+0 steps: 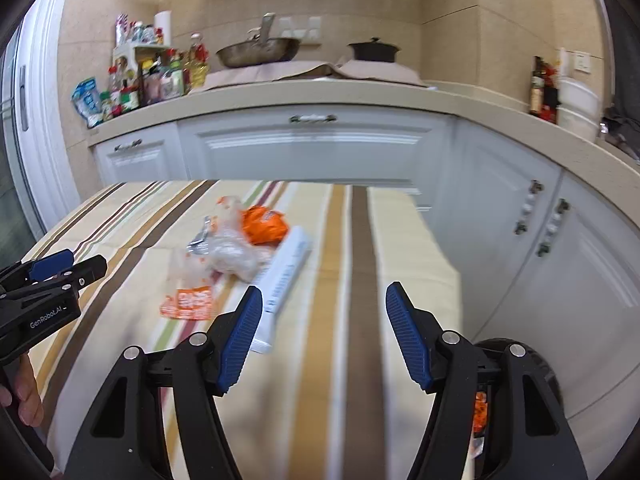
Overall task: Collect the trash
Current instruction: 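Return both tools to the table above the remaining trash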
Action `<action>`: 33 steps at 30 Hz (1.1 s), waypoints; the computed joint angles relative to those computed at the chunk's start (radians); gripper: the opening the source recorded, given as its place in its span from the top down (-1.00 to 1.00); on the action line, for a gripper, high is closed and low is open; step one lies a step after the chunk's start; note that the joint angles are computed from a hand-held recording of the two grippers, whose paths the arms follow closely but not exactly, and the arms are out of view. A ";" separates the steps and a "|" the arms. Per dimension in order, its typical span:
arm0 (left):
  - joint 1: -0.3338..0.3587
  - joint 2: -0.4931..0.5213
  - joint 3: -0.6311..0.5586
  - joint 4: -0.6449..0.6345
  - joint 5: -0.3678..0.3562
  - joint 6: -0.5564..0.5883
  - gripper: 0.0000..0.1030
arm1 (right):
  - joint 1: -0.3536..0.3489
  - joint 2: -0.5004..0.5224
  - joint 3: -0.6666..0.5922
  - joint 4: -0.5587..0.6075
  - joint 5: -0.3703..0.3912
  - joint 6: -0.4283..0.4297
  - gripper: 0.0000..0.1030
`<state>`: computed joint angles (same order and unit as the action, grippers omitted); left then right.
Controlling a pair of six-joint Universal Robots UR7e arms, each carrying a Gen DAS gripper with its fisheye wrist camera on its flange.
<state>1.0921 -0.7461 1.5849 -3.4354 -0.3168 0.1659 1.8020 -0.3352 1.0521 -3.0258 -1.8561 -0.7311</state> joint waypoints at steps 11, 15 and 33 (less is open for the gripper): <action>0.043 -0.052 0.030 0.056 -0.026 -0.071 -0.12 | 0.035 0.127 -0.197 0.216 -0.093 0.048 -0.23; 0.059 -0.066 0.032 0.100 -0.047 -0.109 -0.12 | 0.040 0.166 -0.269 0.289 -0.140 0.065 -0.23; 0.048 -0.027 -0.006 0.152 -0.135 -0.113 -0.24 | 0.015 0.107 -0.192 0.302 -0.102 0.088 0.35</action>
<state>1.1404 -0.7735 1.5793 -3.2832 -0.4521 0.0530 1.8165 -0.2283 0.8602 -2.7235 -1.9576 -0.6427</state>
